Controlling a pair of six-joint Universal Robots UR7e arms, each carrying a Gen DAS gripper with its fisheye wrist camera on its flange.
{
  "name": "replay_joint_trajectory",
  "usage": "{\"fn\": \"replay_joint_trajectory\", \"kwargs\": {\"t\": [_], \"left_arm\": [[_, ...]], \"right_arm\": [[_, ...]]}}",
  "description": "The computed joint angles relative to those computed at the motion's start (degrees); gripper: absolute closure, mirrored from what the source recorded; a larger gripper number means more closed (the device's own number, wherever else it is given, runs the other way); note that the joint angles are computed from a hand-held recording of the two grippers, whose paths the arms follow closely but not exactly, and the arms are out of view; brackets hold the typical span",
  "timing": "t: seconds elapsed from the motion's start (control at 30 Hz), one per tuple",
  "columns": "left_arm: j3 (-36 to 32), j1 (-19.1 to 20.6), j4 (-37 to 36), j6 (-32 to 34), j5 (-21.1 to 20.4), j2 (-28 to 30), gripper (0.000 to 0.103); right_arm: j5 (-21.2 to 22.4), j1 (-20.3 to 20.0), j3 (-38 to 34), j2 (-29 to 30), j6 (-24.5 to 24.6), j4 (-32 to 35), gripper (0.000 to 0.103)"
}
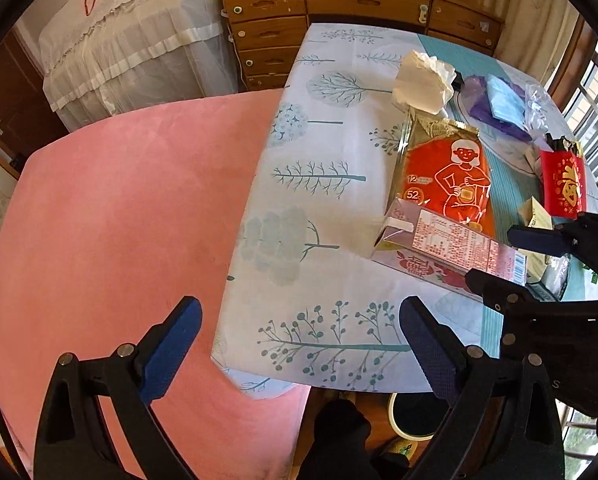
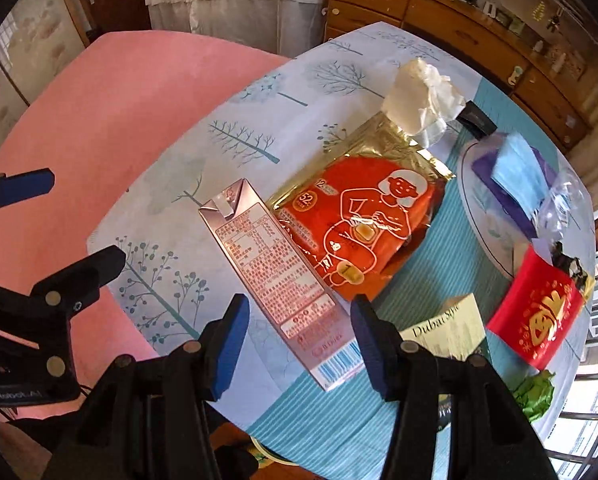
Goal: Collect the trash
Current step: 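Reach to the pink juice carton and grasp it with the right gripper, then grasp the Dubai Style chocolate box with the left gripper while the right gripper holds the carton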
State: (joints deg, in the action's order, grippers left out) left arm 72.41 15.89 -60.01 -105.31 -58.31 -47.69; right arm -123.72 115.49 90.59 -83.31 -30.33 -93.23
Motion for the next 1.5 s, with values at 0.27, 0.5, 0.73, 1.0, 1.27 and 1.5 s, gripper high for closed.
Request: {"fn": "replay_joint_trajectory", "kwargs": {"t": [0.27, 0.5, 0.73, 1.0, 1.27, 1.5], "left_arm": [[2.31, 2.03, -2.13, 4.02, 0.39, -2.0, 0.005], [1.58, 3.0, -3.54, 8.38, 1.82, -1.44, 0.005], [-1.72, 2.58, -7.87, 17.24, 5.69, 0.92, 0.005], [-9.54, 3.55, -18.98, 38.78, 7.17, 7.82, 0.005], [-16.41, 7.27, -29.9, 59.17, -0.3, 14.89, 0.005], [-24.13, 9.13, -25.16, 69.9, -1.71, 20.58, 0.005]], "right_arm": [[-0.79, -0.42, -0.54, 3.4, -0.02, 3.35, 0.049], [1.21, -0.94, -0.21, 2.59, 1.09, 4.58, 0.062], [2.68, -2.26, -5.06, -0.31, 6.53, 5.27, 0.062], [0.91, -5.95, -8.91, -4.17, 18.94, 1.45, 0.062], [-2.8, -9.96, -7.79, -8.69, 30.59, 1.68, 0.063], [-5.57, -11.13, -7.02, -11.73, 36.36, 2.78, 0.063]]}}
